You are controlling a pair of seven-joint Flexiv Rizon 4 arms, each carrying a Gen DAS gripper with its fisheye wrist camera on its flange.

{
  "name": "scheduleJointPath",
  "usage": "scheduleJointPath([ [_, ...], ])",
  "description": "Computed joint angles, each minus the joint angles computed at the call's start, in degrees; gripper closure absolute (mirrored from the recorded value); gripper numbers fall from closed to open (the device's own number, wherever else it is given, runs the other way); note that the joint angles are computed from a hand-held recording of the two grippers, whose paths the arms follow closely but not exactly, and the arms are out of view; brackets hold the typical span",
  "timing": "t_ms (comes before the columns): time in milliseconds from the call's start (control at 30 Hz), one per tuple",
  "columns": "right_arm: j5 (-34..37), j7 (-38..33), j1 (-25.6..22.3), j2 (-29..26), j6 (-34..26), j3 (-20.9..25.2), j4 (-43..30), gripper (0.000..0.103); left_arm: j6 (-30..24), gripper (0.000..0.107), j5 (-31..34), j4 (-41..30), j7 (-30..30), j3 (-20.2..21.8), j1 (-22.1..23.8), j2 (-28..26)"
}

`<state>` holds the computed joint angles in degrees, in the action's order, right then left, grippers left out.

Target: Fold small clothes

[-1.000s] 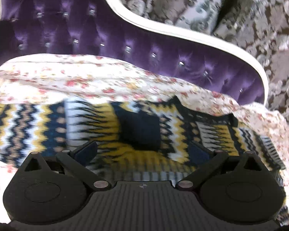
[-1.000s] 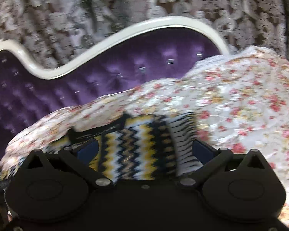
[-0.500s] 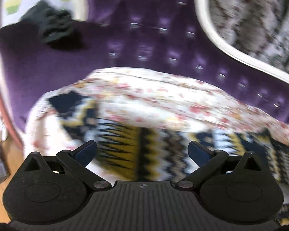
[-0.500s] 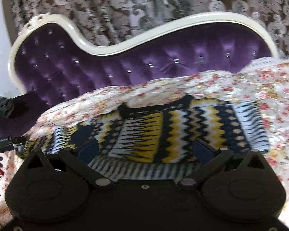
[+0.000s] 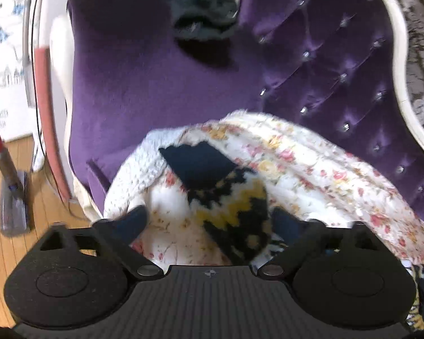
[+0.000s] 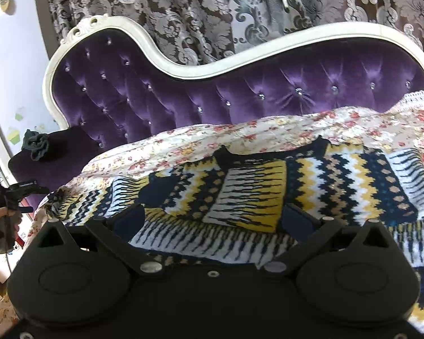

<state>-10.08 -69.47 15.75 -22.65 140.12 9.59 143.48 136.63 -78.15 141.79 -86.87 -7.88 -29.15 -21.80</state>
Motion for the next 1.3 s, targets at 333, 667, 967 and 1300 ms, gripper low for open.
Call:
scheduleJointPath([
  [333,-0.87,-0.21,0.27,-0.44,-2.34,0.28,-0.18,0.000,-2.50,0.092,6.91,1.14,-2.46,1.15,1.77,-0.25],
  [667,-4.42,5.28,-3.27,1.50,-4.79,0.56,0.10,0.000,4.67,0.102,4.65,-2.43,2.89,0.04,-3.32,2.98],
  [967,-14.40,12.98,-11.61,7.84,-17.28,0.42,0.08,0.000,9.96,0.102,1.89,-18.61,21.71,-5.73,-8.07,1.02],
  [1300,-22.98,21.24,-19.85,11.31,-17.72,-2.10,0.48,0.000,5.84,0.102,3.94,-43.86,35.07,-10.51,-11.92,-13.38],
])
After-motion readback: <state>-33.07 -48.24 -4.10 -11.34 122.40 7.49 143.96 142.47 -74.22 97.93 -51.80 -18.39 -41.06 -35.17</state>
